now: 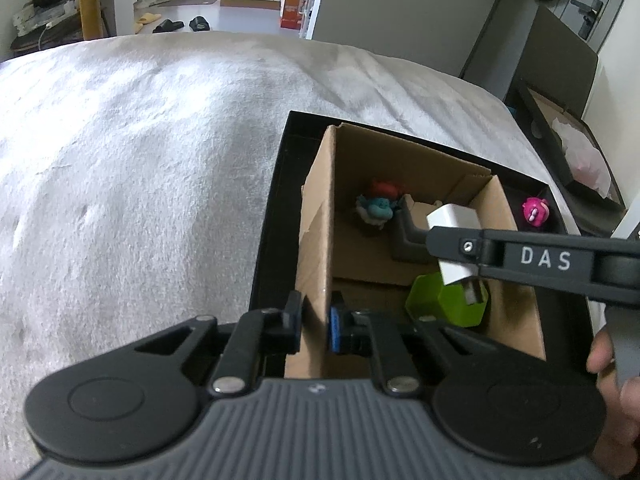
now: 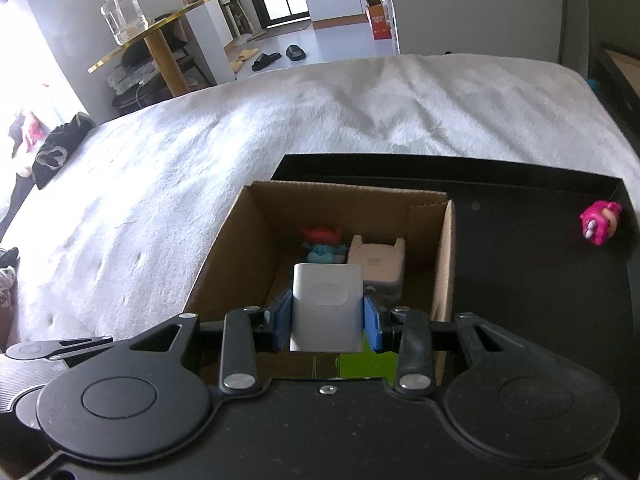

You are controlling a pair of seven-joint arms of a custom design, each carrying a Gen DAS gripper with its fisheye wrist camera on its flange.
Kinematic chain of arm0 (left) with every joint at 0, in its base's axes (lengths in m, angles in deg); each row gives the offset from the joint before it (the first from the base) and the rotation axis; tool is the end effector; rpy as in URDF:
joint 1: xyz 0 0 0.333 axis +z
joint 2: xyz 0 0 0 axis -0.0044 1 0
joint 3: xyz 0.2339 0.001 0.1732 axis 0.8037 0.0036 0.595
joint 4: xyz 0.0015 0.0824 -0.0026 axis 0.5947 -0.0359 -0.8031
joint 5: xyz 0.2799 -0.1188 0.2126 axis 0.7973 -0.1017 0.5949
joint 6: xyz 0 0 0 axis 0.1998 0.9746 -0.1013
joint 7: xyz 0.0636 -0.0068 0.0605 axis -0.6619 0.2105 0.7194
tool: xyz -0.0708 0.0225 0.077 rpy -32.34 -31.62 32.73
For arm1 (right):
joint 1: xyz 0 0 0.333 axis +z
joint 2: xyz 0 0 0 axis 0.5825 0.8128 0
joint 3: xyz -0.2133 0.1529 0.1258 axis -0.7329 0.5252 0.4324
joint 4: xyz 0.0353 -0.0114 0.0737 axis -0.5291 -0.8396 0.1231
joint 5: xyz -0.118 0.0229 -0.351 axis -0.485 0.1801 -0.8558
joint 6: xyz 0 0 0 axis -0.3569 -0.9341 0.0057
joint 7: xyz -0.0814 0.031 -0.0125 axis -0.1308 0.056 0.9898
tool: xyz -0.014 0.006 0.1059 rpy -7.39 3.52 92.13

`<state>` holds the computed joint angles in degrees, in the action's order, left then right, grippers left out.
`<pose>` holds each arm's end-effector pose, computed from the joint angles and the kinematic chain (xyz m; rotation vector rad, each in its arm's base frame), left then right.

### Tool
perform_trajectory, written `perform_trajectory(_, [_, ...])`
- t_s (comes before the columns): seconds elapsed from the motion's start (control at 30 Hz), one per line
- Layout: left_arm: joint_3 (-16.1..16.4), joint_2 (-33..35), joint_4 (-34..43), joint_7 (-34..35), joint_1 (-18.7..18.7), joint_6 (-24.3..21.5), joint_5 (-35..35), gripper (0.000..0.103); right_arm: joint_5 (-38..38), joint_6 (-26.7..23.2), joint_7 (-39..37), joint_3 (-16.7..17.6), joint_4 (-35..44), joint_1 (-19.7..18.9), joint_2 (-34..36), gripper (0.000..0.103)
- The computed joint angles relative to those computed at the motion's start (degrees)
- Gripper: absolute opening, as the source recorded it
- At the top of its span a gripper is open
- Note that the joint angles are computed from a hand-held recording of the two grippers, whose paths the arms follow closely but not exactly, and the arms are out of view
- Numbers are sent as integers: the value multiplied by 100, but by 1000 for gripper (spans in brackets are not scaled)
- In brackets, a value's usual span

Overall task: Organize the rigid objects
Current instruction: 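Carry the white plug into the box and open the right gripper, then move the right gripper to the pink doll and grasp it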

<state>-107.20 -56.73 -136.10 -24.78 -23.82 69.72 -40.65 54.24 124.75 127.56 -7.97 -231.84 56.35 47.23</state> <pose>0.3720 -0.3740 0.4124 -2.0445 1.8025 -0.7632 0.4339 0.1243 0.4220 -1.9318 1.5246 -0.2258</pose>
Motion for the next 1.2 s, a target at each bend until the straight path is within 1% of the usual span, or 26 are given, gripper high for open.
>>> perform_trajectory(0.17, [17, -6, -11, -11, 7, 45, -87, 13, 287, -53, -212, -63, 116, 120, 156, 37])
perform_trajectory(0.23, [15, 1, 2, 0, 7, 36, -115, 13, 534, -11, -393, -93, 203, 195, 257, 37])
perform_trajectory(0.33, [11, 11, 30, 45, 0, -13, -160, 13, 1065, 61, -819, -154, 329, 286, 361, 41])
perform_trajectory(0.43, [10, 16, 60, 109, -10, -52, -199, 12, 1162, 39, -852, -100, 354, 160, 350, 41])
perform_trajectory(0.47, [-6, 32, 107, 90, -17, -149, -145, 12, 1194, 14, -895, -104, 337, 131, 311, 41])
perform_trajectory(0.5, [-2, 24, 100, 89, -18, -127, -113, 13, 1221, -15, -937, -114, 324, 104, 276, 41])
perform_trajectory(0.57, [-8, 45, 159, 139, -35, -233, -146, 13, 1199, -71, -964, -127, 271, 26, 181, 41])
perform_trajectory(0.63, [-11, 57, 200, 165, -49, -286, -122, 13, 1188, -104, -1011, -159, 189, -37, 63, 41])
perform_trajectory(0.73, [-34, 88, 318, 186, -86, -513, -24, 13, 1158, -144, -1066, -226, 74, -117, -101, 41])
perform_trajectory(0.8, [-29, 102, 369, 219, -105, -578, -33, 16, 1164, -154, -1088, -283, 6, -163, -190, 41])
perform_trajectory(0.87, [-24, 126, 421, 249, -118, -628, -28, 17, 1316, -294, -1254, -446, -13, -150, -255, 40])
perform_trajectory(0.9, [-30, 168, 498, 321, -134, -747, -70, 17, 1428, -389, -1392, -525, -10, -141, -288, 40])
perform_trajectory(0.93, [-32, 206, 567, 377, -152, -846, -112, 18, 1429, -391, -1466, -518, -33, -182, -329, 43])
perform_trajectory(0.97, [-29, 239, 624, 406, -167, -905, -139, 19, 1285, -334, -1394, -435, -67, -279, -354, 44])
perform_trajectory(1.0, [-27, 278, 684, 412, -182, -948, -148, 24, 1177, -321, -1342, -403, -79, -346, -371, 45])
perform_trajectory(1.03, [-22, 312, 736, 413, -197, -984, -145, 31, 1138, -376, -1348, -437, -62, -375, -367, 45])
perform_trajectory(1.07, [-17, 351, 793, 411, -213, -1023, -137, 36, 1102, -451, -1358, -477, -33, -409, -351, 45])
perform_trajectory(1.13, [-7, 432, 917, 415, -248, -1137, -138, 58, 1002, -443, -1365, -479, -23, -496, -327, 47])
perform_trajectory(1.17, [-5, 481, 990, 417, -271, -1214, -116, 61, 977, -422, -1385, -493, -21, -528, -310, 48])
perform_trajectory(1.2, [-6, 527, 1065, 418, -302, -1312, -68, 67, 981, -436, -1420, -527, -17, -550, -299, 50])
